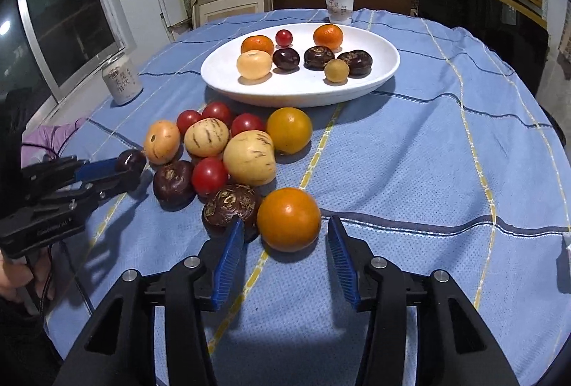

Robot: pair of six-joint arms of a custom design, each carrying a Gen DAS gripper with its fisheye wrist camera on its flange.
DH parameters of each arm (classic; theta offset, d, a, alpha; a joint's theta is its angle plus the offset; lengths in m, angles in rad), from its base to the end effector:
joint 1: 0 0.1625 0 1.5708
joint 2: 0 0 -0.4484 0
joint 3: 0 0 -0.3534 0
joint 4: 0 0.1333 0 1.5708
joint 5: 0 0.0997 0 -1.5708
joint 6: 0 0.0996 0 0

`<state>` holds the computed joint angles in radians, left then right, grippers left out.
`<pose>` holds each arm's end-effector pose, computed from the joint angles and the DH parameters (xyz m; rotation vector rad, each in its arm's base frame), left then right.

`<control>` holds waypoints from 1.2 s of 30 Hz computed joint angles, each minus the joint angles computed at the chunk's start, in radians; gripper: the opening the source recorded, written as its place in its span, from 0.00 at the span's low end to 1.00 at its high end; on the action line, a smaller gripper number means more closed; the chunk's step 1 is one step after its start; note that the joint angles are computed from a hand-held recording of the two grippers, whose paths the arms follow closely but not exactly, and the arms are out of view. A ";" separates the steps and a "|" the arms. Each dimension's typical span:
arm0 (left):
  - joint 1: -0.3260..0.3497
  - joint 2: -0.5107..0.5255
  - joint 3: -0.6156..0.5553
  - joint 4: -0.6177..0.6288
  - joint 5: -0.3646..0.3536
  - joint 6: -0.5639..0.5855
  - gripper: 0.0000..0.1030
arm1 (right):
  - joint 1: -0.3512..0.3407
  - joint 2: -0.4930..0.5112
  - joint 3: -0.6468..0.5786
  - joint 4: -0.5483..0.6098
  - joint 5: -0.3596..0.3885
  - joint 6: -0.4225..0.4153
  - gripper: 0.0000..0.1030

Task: Organize fruits
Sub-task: 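Grasp a dark red plum with the left gripper while the right holds the orange, then carry the plum and orange onto the white plate and open both grippers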

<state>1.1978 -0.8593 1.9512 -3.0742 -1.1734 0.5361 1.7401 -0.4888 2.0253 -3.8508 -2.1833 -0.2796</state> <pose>-0.0527 -0.6062 0.1442 1.0714 2.4480 -0.5116 0.1654 -0.5161 0.0274 0.2415 -2.3642 0.8771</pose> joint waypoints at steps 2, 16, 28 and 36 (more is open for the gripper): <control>0.001 -0.001 -0.001 0.003 -0.005 -0.001 0.30 | -0.008 -0.002 -0.004 0.001 0.007 0.018 0.52; 0.003 -0.006 0.004 -0.009 -0.013 -0.006 0.30 | 0.012 0.006 0.048 -0.059 0.023 0.013 0.36; -0.006 -0.050 0.026 -0.008 -0.023 -0.003 0.30 | 0.040 -0.030 0.107 -0.161 -0.007 -0.028 0.36; -0.054 -0.064 -0.075 0.051 -0.057 -0.006 0.30 | 0.054 -0.118 0.058 -0.164 -0.004 -0.119 0.36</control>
<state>1.1441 -0.9230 1.8758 -3.0227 -1.2307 0.5303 1.7940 -0.6066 2.0834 -4.0153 -2.1875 -0.3983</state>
